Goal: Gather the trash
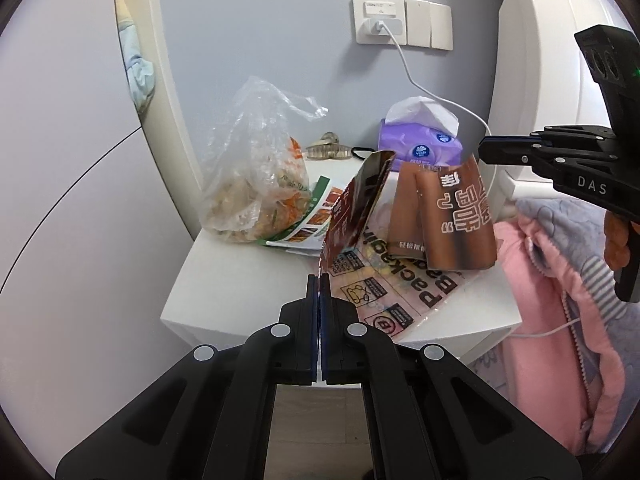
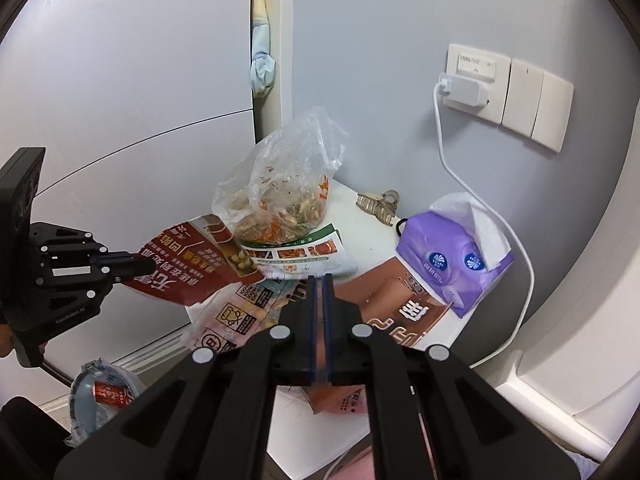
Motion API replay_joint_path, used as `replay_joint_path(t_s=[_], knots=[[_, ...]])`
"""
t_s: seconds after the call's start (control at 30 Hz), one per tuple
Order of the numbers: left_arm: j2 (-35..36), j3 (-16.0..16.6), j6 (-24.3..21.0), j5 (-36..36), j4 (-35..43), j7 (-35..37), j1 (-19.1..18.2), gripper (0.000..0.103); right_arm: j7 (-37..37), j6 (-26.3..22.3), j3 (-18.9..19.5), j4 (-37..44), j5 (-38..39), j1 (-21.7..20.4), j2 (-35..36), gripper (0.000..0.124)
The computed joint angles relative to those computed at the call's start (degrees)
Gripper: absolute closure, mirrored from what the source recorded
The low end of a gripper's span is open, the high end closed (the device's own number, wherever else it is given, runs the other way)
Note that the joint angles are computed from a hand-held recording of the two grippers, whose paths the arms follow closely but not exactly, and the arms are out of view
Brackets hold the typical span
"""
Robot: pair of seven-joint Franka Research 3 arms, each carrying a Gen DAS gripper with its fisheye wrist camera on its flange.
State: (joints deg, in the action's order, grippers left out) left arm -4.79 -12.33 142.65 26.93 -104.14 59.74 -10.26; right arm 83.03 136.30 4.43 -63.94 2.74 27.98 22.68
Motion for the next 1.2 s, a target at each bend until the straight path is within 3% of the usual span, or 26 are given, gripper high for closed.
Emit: replay_joint_path(t_s=[0.9,1.2], knots=[[-1.20,-0.18,2.25,0.36,-0.96,-1.42,0.36,0.103,1.96,-0.17,0.35,-6.60,0.87,-1.03,-3.17,0.119],[0.01,-0.44,1.90,0.64,0.62,-0.39,-0.30,0.103,7.52,-1.51,-0.33,-8.70,0.55,-1.84,-3.96,0.119]])
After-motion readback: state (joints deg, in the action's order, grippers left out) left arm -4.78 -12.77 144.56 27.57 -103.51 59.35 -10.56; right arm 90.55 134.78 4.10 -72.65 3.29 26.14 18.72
